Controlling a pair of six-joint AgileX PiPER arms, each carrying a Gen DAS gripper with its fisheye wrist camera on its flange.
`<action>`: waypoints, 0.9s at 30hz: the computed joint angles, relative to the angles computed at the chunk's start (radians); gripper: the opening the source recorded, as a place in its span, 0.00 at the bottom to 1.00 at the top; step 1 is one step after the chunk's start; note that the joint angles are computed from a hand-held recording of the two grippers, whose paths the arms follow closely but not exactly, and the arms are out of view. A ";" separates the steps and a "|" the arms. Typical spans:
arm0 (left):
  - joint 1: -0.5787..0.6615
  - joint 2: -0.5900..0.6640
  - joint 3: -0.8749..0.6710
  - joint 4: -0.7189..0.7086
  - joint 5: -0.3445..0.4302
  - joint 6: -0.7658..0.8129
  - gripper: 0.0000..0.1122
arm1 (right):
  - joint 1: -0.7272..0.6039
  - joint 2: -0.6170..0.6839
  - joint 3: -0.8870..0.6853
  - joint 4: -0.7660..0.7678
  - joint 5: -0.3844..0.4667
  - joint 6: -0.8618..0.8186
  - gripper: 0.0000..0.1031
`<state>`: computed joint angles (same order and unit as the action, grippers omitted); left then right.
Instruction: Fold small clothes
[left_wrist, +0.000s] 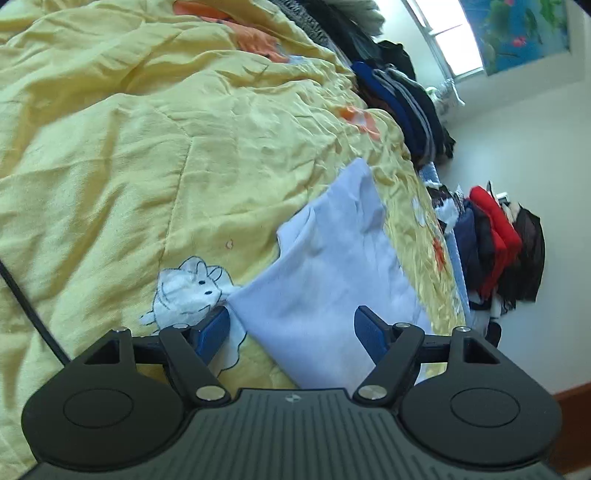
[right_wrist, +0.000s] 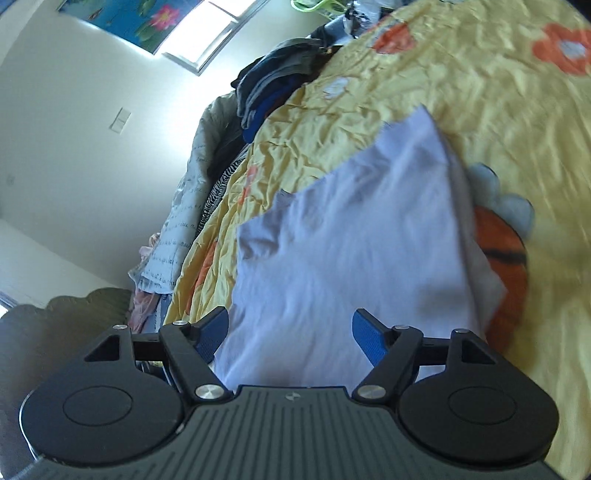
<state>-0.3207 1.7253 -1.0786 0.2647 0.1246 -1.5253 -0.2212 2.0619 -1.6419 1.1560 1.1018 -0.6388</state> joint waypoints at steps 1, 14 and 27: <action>0.000 0.009 -0.026 0.005 0.031 -0.030 0.67 | -0.011 -0.016 0.045 0.016 0.001 -0.027 0.74; -0.208 0.212 -0.474 0.373 0.675 -0.086 0.10 | -0.170 -0.076 0.251 0.125 0.082 -0.186 0.75; -0.492 0.513 -1.012 0.449 0.711 0.414 0.10 | -0.332 0.025 0.186 0.257 0.100 -0.119 0.76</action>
<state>-0.8125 2.2384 -2.0906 0.7136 0.8353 -1.1110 -0.5533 2.0868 -1.4561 1.4127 1.2015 -0.7575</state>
